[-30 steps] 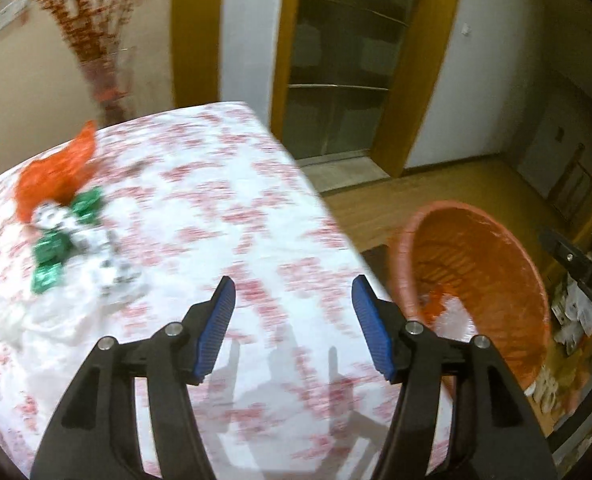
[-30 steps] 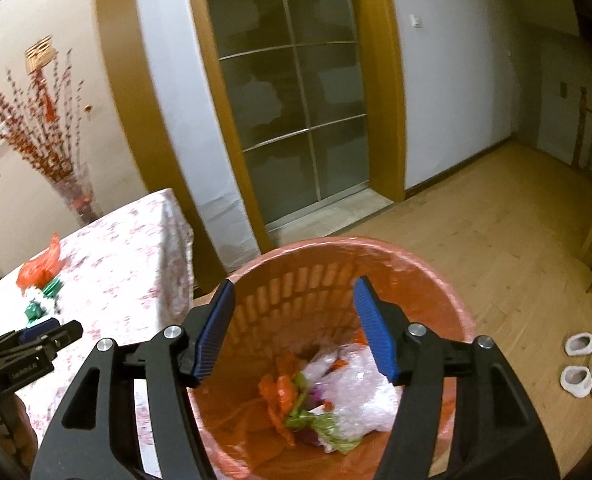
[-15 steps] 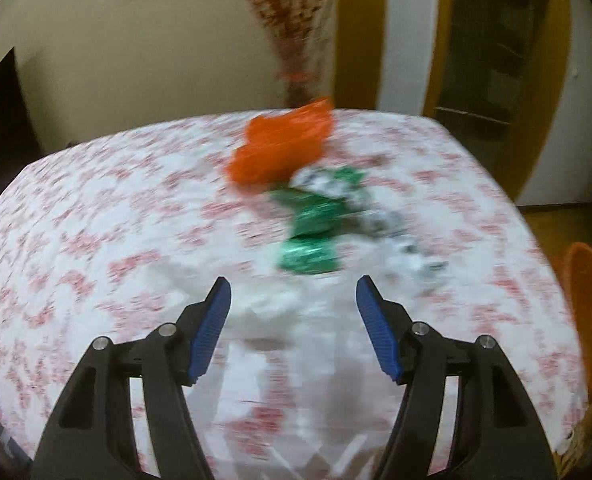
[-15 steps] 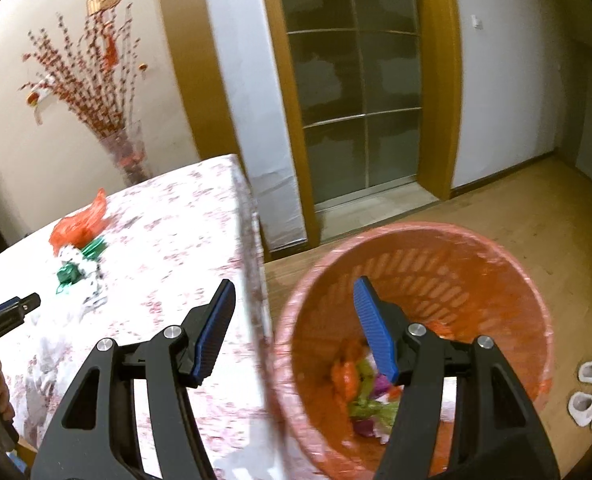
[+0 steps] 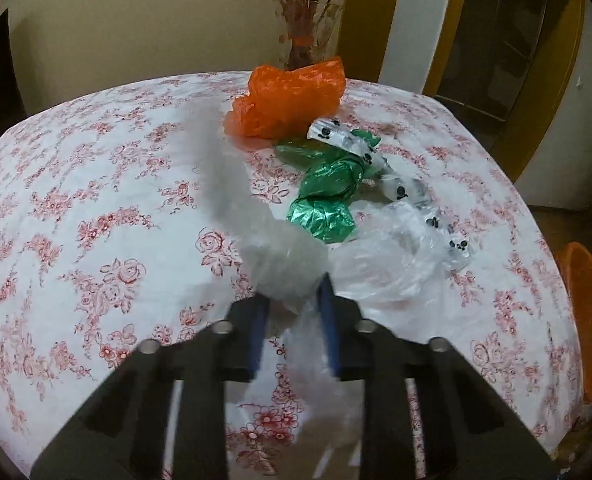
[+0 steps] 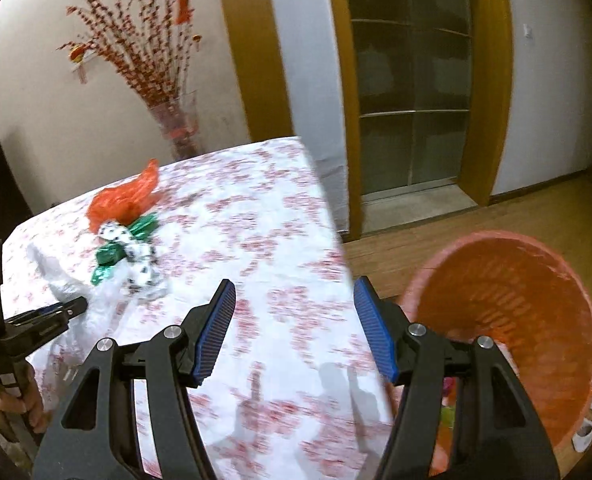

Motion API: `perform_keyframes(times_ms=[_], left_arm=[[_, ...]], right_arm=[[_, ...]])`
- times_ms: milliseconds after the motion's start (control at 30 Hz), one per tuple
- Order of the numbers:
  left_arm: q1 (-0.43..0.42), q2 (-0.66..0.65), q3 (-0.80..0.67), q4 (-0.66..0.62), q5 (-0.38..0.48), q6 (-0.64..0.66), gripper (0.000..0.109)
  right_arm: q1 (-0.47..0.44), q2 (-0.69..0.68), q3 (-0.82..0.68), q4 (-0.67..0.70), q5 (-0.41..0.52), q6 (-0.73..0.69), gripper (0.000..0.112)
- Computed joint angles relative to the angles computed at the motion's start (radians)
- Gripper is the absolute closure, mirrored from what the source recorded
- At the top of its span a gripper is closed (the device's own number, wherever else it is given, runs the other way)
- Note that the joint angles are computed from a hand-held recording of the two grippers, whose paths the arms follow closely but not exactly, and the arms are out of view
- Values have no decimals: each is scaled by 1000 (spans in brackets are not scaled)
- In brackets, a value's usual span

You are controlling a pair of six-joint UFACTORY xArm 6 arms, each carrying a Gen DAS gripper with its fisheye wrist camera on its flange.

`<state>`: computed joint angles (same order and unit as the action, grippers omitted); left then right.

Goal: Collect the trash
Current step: 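Grasp the patterned white bag with the right tool while the left tool grasps the white bag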

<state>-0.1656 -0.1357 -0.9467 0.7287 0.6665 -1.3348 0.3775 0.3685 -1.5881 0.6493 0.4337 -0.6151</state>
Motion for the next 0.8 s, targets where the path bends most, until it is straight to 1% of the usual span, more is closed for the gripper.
perform_keyframes(times_ms=[100, 233, 267, 300, 333, 367, 433, 567, 633, 667, 700, 733, 767, 800], left_arm=[[3, -40, 30, 19, 3, -13, 89], [19, -134, 91, 50, 46, -30, 89], [33, -153, 103, 52, 52, -25, 89], [48, -176, 118, 54, 61, -24, 89], [60, -193, 130, 54, 65, -23, 89], [77, -214, 145, 52, 71, -21, 89], [103, -238, 163, 45, 74, -14, 89], [151, -276, 198, 24, 58, 7, 89], [159, -280, 202, 19, 54, 10, 89], [163, -282, 204, 17, 52, 12, 89], [166, -285, 206, 16, 49, 15, 89], [170, -289, 209, 13, 44, 19, 89], [171, -291, 212, 11, 42, 20, 89], [171, -292, 212, 8, 39, 23, 89]], right_arm=[[29, 23, -36, 8, 29, -11, 50], [70, 74, -108, 11, 76, -27, 50], [83, 98, -144, 8, 101, -26, 51], [92, 120, -173, 0, 122, -21, 51], [102, 143, -206, -5, 145, -14, 56], [113, 177, -254, -9, 180, -8, 59], [132, 241, -346, -36, 239, 18, 63], [169, 380, -549, -130, 332, 114, 63], [178, 440, -640, -178, 376, 163, 63], [180, 476, -697, -198, 410, 189, 68], [182, 493, -717, -210, 419, 203, 72], [187, 483, -696, -228, 394, 203, 80], [191, 473, -679, -245, 385, 205, 100], [192, 459, -655, -253, 374, 200, 105]])
